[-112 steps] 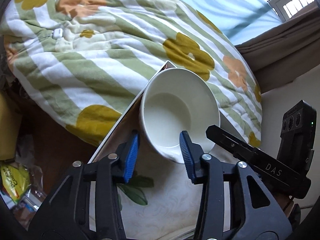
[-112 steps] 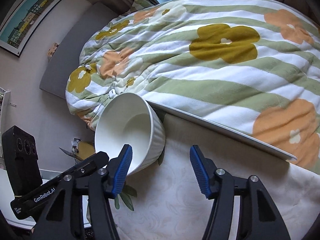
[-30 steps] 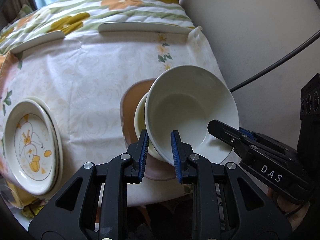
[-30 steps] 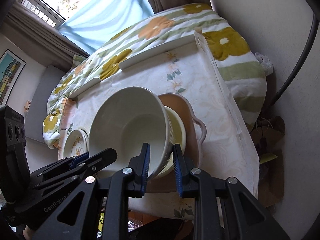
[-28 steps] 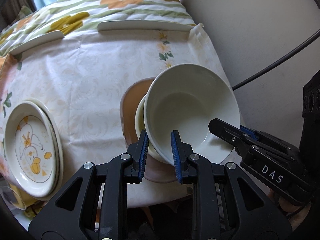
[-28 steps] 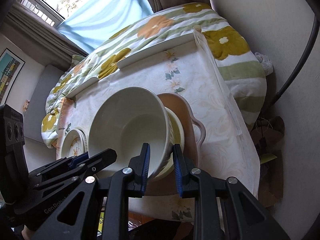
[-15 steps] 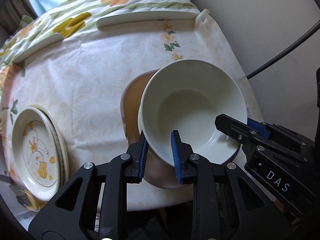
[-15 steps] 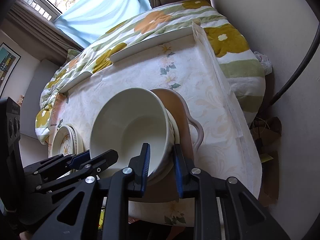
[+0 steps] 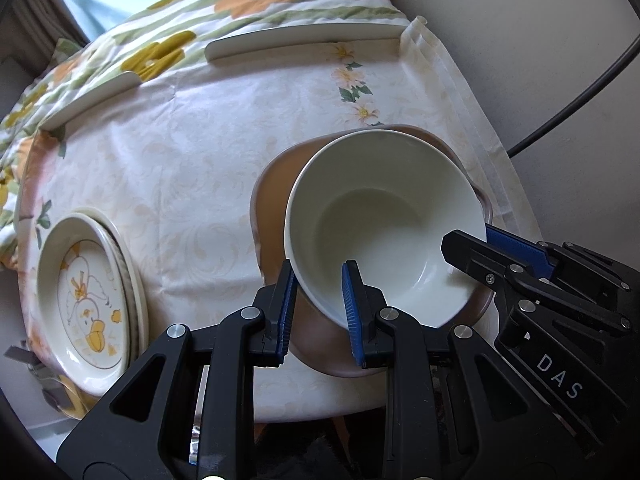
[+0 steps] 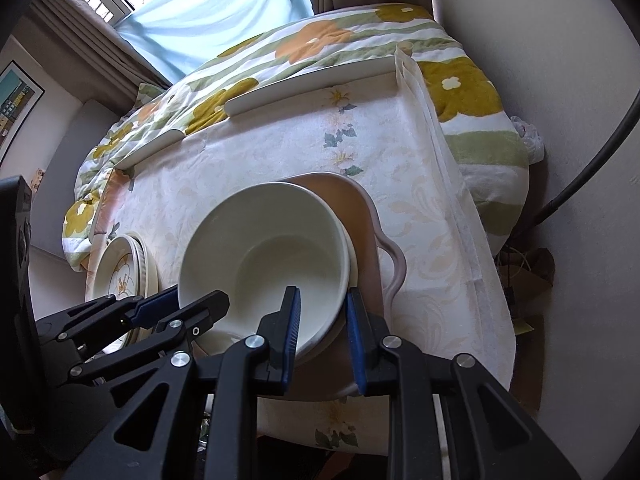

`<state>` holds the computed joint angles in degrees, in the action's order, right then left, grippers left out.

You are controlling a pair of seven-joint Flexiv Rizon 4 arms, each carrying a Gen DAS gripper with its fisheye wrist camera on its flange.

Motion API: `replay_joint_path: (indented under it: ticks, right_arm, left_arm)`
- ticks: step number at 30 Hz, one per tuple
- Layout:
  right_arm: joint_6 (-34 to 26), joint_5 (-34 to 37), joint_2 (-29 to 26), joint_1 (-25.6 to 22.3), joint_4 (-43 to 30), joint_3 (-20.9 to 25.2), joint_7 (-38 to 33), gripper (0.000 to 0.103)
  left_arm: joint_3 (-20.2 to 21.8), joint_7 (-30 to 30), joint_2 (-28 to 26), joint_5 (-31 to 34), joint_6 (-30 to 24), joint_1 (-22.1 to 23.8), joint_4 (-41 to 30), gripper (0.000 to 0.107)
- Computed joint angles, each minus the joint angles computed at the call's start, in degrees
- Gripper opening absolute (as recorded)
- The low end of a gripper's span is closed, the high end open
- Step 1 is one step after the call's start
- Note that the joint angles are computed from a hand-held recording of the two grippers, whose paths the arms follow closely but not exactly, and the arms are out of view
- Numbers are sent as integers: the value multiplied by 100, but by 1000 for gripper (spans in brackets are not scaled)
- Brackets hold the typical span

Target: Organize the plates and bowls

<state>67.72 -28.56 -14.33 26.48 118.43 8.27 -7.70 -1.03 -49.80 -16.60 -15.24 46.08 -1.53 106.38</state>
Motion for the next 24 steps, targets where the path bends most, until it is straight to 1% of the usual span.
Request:
replay_joint_path:
  ticks: [5, 8, 11, 14, 15, 16, 17, 18, 19, 20, 21, 22, 24]
  right_arm:
    - [50, 113, 9, -33, 0, 46, -172, 21]
    - [155, -64, 139, -7, 105, -30, -61, 21]
    - [287, -391, 362, -55, 247, -93, -14, 21]
    - [281, -653, 620, -167, 346, -68, -31, 23]
    - [292, -771, 705, -206, 389, -60, 4, 34]
    - [298, -898, 795, -252, 432, -49, 32, 61]
    - [343, -1115, 888, -301, 496, -58, 141, 83]
    - [403, -1312, 961, -358, 553, -54, 247, 88]
    - [427, -1402, 1025, -417, 592, -20, 268, 88]
    - [397, -1430, 1070, -462, 601, 26, 239, 88]
    - [364, -1451, 1111, -508, 611, 62, 192, 88]
    - [277, -1469, 1150, -538, 616, 102, 137, 88]
    - [-45, -1026, 1174, -540, 526, 258, -398, 88]
  left_arm:
    - [-8, -39, 52, -134, 26, 25, 72, 20]
    - [-34, 35, 181, -423, 136, 94, 178, 20]
    - [-58, 219, 411, -793, 566, 132, 361, 21]
    - [-96, 548, 658, -1267, 1159, 148, 578, 21]
    - [-118, 721, 741, -1488, 1350, 155, 662, 24]
    - [-129, 864, 787, -1673, 1443, 163, 696, 40]
    - [-142, 1018, 835, -1879, 1491, 169, 734, 59]
    - [-155, 1188, 882, -2103, 1586, 166, 790, 100]
    - [-203, 1483, 937, -2486, 1853, 142, 914, 103]
    - [-243, 1813, 998, -2850, 2064, 110, 1030, 103]
    - [-204, 1950, 1033, -2871, 2082, 85, 1057, 102]
    - [-110, 1819, 1035, -2571, 1980, 68, 1010, 103]
    - [95, 1422, 996, -1664, 1612, 86, 843, 103]
